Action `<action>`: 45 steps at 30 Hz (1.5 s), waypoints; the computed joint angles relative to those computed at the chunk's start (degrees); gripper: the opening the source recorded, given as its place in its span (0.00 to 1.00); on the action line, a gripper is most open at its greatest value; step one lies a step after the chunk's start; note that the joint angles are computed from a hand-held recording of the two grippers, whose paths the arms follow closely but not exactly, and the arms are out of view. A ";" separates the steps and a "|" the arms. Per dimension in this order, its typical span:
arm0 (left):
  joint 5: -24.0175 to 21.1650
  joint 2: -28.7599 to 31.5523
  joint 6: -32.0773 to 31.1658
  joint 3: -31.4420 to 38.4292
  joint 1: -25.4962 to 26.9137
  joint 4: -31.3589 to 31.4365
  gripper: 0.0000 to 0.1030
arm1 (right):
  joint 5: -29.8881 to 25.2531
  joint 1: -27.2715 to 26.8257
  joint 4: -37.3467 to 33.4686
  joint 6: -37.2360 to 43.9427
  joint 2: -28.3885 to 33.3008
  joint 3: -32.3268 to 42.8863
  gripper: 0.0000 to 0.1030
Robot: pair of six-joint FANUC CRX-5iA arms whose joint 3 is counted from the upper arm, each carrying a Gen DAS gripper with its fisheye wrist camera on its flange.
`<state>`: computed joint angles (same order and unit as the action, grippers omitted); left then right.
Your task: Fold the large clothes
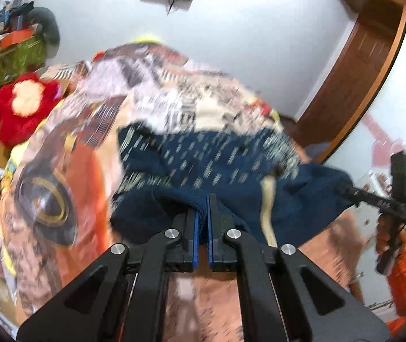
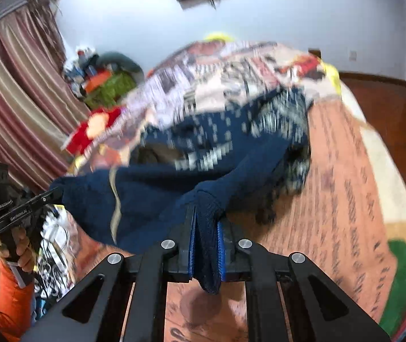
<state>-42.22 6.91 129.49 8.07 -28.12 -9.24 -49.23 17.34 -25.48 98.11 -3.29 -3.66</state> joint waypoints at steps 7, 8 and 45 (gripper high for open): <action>5.01 4.11 -1.60 4.20 5.93 6.15 0.03 | 3.15 -2.16 -0.73 0.37 4.43 7.33 0.09; 4.47 5.23 -1.36 5.47 6.62 6.16 0.03 | 3.65 -2.15 -0.27 0.12 5.35 8.29 0.09; -24.67 28.00 -3.31 32.53 12.52 -5.42 0.28 | -8.84 -3.58 13.74 -10.31 36.85 41.03 0.31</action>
<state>-66.89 34.91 126.18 40.59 -15.60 -14.66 -58.07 13.76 -11.75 87.80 33.55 37.37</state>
